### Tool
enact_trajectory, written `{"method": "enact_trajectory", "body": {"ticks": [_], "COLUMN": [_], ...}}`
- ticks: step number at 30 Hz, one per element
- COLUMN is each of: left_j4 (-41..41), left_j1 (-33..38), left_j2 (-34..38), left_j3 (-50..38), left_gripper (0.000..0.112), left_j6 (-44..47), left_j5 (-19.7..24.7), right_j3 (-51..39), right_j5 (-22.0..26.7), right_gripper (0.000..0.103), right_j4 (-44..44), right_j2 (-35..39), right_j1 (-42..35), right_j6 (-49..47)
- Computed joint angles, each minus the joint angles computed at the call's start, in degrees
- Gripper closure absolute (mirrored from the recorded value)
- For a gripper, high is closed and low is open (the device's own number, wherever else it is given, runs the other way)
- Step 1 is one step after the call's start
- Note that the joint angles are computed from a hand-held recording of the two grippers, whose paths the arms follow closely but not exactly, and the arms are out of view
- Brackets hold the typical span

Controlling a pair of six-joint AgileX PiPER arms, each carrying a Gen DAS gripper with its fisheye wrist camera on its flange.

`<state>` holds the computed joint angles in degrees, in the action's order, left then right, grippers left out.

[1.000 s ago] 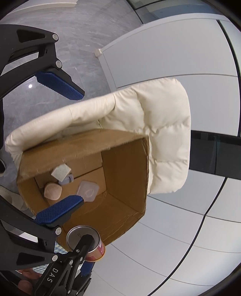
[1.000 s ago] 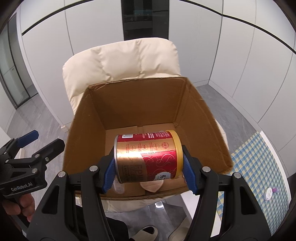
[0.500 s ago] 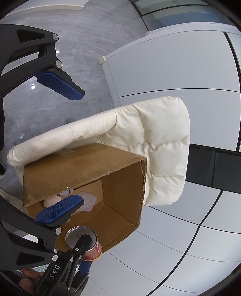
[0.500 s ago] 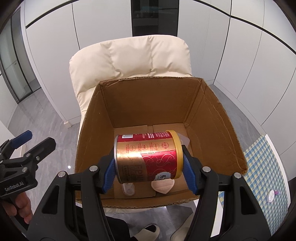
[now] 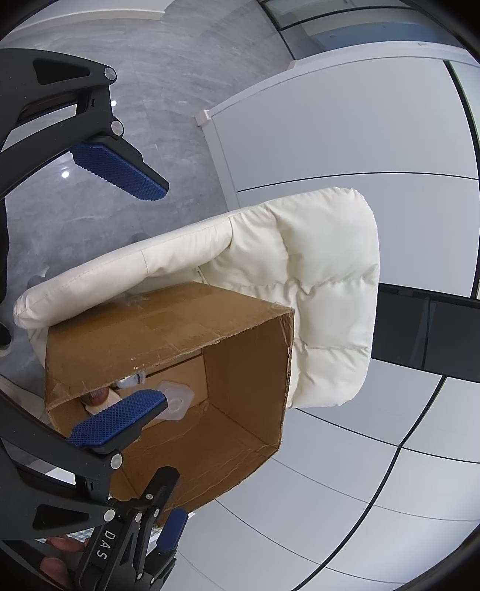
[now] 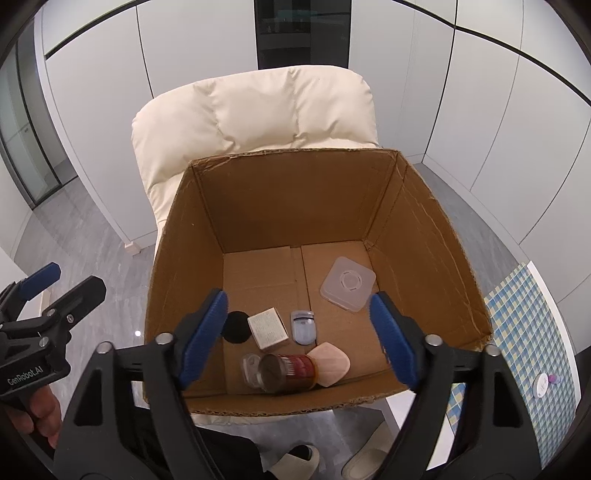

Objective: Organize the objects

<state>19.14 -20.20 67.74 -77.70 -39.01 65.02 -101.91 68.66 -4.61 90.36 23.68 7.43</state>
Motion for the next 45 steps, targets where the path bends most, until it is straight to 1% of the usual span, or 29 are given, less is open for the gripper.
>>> {"method": "enact_trajectory", "body": {"ticks": [2,4,5,6,11,17,45], "left_j4": [0.2,0.3,0.4,0.6,1.3,1.8,3.4], "left_j1": [-0.5,-0.9,-1.2,-1.6,-3.8,-6.0,-16.6], "left_j2": [0.4,0.7,0.9,1.2,2.8,4.8,16.3], "left_j3": [-0.3,-0.6,-0.8,-1.1,-2.2,-3.8,-14.2], "left_gripper": [0.01,0.01,0.01,0.01,0.01,0.01,0.01], "left_j6": [-0.4,-0.7,-0.9,-1.1,-1.9,-2.6,-5.2], "left_j5": [0.1,0.1,0.1,0.1,0.0,-0.2,-0.4], "right_j3": [-0.1,0.3,0.6,0.9,1.2,2.2,7.7], "right_j5": [0.3,0.3,0.1,0.0,0.6,0.1,-1.0], "right_gripper": [0.017,0.007,0.001,0.0,0.0,0.0,0.0], "right_j4": [0.3,-0.7,-1.0,-1.6,-1.9,-1.0,6.0], "right_j2": [0.1,-0.1,-0.3,-0.6,-0.9,-1.9,-7.2], "right_j1": [-0.5,-0.7,-0.9,-1.0,-2.7,-5.1,-21.9], "right_j6": [-0.3,0.1,0.2,0.4,-0.4,-1.5,-10.7]}}
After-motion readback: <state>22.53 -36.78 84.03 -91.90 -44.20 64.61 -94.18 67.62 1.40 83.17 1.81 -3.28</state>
